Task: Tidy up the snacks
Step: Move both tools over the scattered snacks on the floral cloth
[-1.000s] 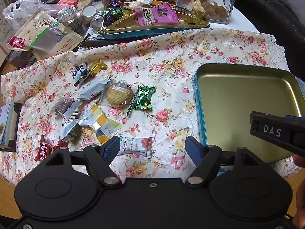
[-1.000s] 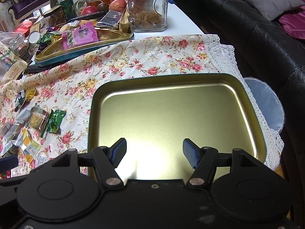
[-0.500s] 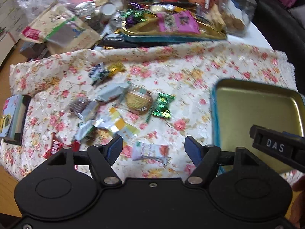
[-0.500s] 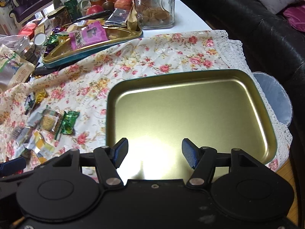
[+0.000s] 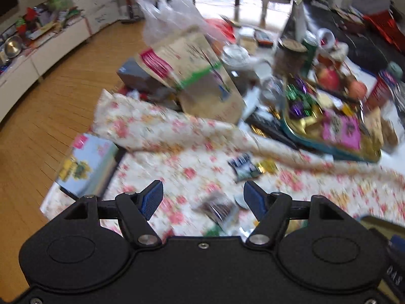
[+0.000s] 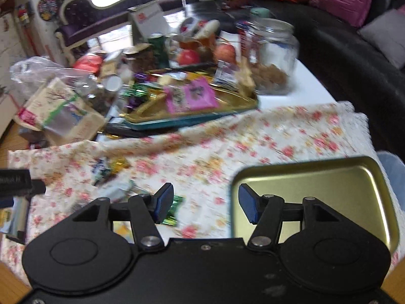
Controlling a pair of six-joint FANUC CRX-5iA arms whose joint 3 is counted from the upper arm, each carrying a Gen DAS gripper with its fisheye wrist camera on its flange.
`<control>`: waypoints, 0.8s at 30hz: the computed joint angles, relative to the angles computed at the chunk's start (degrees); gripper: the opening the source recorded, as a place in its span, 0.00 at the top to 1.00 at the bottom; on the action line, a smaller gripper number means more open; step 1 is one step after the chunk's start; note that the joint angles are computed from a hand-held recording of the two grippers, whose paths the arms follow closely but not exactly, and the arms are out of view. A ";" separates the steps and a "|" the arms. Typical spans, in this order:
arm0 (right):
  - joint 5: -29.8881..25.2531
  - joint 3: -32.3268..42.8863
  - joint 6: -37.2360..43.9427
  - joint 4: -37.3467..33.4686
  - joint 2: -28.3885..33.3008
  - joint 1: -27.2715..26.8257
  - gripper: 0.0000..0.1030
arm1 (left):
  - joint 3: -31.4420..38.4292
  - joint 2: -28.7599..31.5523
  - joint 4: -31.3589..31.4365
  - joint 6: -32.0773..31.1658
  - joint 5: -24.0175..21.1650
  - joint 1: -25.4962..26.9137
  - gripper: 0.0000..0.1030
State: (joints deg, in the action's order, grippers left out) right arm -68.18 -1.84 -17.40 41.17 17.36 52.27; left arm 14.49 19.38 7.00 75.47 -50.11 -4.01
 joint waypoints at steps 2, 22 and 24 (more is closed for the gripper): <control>2.05 1.92 3.20 -0.58 0.52 -0.92 0.42 | 2.51 0.96 -1.10 0.51 0.33 0.17 0.29; 7.83 22.00 25.59 -26.03 14.70 -12.73 0.43 | 28.46 18.49 -0.75 1.43 -23.33 2.54 0.29; 6.64 23.98 27.25 -28.04 16.20 -13.28 0.43 | 29.14 19.16 0.24 0.97 -24.94 3.01 0.29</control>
